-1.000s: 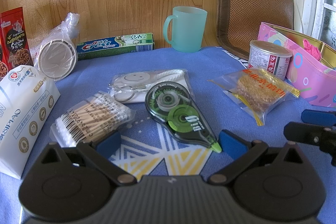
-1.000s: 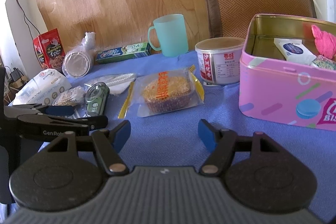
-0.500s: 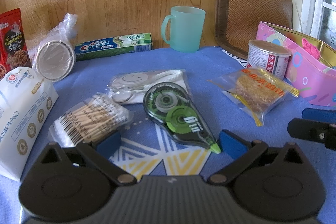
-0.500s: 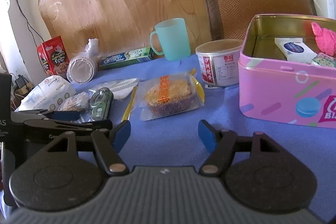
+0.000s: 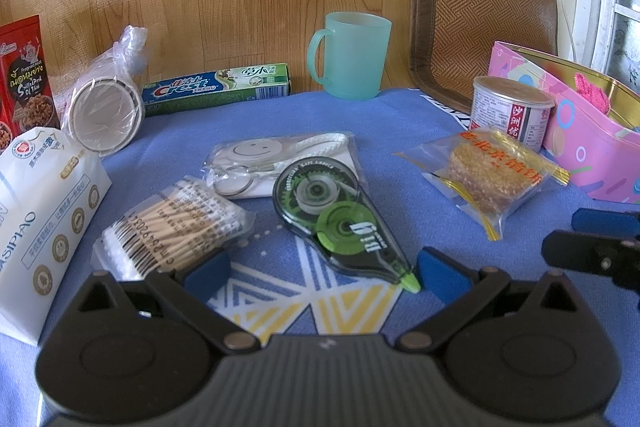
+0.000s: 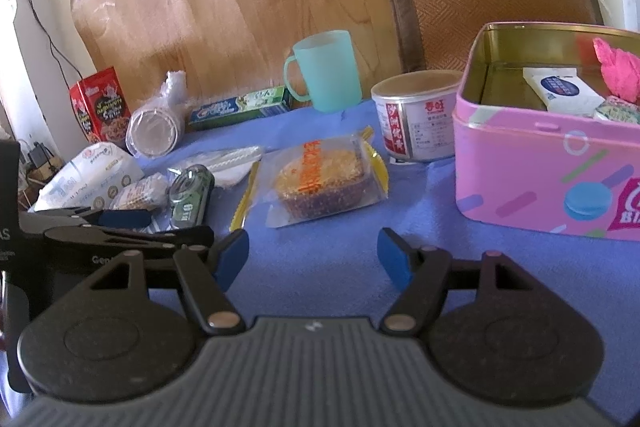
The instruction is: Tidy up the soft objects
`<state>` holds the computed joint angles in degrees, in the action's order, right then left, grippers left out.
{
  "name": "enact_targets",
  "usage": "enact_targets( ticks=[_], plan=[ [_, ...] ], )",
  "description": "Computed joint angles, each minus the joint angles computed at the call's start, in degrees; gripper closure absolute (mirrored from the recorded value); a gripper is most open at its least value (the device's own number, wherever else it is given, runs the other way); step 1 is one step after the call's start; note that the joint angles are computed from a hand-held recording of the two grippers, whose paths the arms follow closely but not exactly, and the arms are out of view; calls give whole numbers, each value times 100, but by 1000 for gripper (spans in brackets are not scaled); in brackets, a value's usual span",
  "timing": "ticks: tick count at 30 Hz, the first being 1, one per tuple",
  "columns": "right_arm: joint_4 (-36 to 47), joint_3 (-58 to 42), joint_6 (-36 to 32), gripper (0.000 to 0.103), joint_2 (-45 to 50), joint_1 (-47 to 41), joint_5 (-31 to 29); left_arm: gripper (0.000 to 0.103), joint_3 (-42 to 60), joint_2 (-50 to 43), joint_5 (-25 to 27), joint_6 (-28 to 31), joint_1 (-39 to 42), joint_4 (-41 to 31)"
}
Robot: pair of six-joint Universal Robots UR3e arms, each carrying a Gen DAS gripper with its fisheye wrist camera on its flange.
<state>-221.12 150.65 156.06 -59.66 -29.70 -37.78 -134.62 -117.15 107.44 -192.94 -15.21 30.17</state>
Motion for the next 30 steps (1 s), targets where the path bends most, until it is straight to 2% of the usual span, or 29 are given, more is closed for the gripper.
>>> enact_targets(
  ticks=[12, 30],
  plan=[
    [-141, -84, 48, 29, 3, 245, -353, 0, 0, 6, -1, -3, 4, -10],
    [-213, -39, 88, 28, 43, 210, -296, 0, 5, 1, -6, 3, 9, -9]
  ],
)
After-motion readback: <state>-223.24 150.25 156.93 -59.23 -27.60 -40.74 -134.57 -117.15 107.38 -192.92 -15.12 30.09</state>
